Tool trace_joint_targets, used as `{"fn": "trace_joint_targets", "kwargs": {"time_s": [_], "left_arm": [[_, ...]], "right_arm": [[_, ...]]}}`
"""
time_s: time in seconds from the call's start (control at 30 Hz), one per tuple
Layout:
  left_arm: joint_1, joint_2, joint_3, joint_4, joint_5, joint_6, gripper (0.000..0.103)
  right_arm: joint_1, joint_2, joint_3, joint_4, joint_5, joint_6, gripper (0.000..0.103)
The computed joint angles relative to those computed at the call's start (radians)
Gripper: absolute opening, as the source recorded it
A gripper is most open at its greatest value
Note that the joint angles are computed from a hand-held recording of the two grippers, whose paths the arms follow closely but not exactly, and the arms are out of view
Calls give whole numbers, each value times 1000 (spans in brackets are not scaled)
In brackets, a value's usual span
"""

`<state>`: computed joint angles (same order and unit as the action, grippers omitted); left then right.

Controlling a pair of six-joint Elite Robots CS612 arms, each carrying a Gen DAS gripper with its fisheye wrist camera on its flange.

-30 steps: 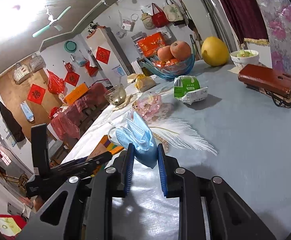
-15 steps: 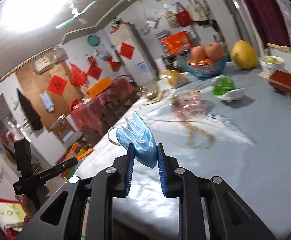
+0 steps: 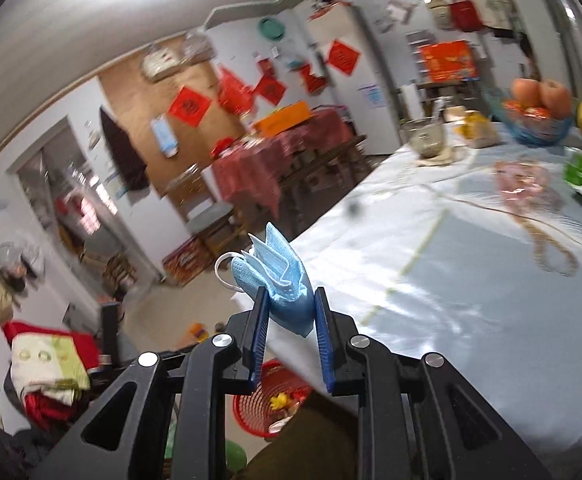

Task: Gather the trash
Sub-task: 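Carry striped box and mask over the red basket and open both grippers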

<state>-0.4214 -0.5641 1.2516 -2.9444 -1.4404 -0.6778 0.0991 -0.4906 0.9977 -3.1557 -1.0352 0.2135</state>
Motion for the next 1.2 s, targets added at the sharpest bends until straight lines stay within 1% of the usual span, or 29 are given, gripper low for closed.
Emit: {"fn": "trace_joint_targets", "kwargs": {"time_s": [0.07,0.13,0.17,0.2,0.23,0.3,0.4,0.5,0.57,0.63,0.7,0.8,0.87,0.9,0.93,0.97,1.07,1.17,1.2], "left_arm": [[9,19,-19,32,-27,-27,55],[19,35,-29,44,-46,-60,60],[22,37,-29,48,-42,-74,65],[22,40,-35,59,-32,-85,70],[23,38,-33,68,-13,-99,73],[22,33,-22,68,27,-128,83],[22,22,-3,90,98,-186,90],[23,17,4,138,161,-248,91],[27,13,10,169,186,-286,92],[34,10,15,188,192,-328,92],[43,8,24,186,178,-362,92],[57,5,37,172,153,-407,92],[63,4,44,167,143,-427,92],[63,4,45,169,142,-430,92],[64,4,44,177,140,-430,92],[65,4,44,185,140,-431,92],[65,6,40,185,131,-428,92],[63,6,39,189,130,-420,92],[62,7,36,192,130,-415,92]], "right_arm": [[12,4,-14,39,11,-29,23],[24,11,-37,84,15,-54,23],[30,16,-49,107,16,-65,23],[35,20,-60,127,18,-75,23],[40,26,-74,151,23,-87,23],[50,37,-99,191,28,-106,23],[67,71,-171,289,39,-141,23],[82,105,-241,393,48,-185,23],[92,126,-284,460,46,-218,23],[105,151,-333,529,39,-257,23],[116,175,-380,585,35,-282,23],[137,231,-490,700,16,-331,23],[147,267,-560,762,1,-349,27],[153,295,-616,811,-10,-360,35],[156,312,-649,838,-9,-361,41],[158,328,-680,855,-4,-355,50],[162,330,-681,850,-12,-359,50],[159,308,-636,814,-15,-348,50],[156,309,-638,814,-12,-345,50]]}}
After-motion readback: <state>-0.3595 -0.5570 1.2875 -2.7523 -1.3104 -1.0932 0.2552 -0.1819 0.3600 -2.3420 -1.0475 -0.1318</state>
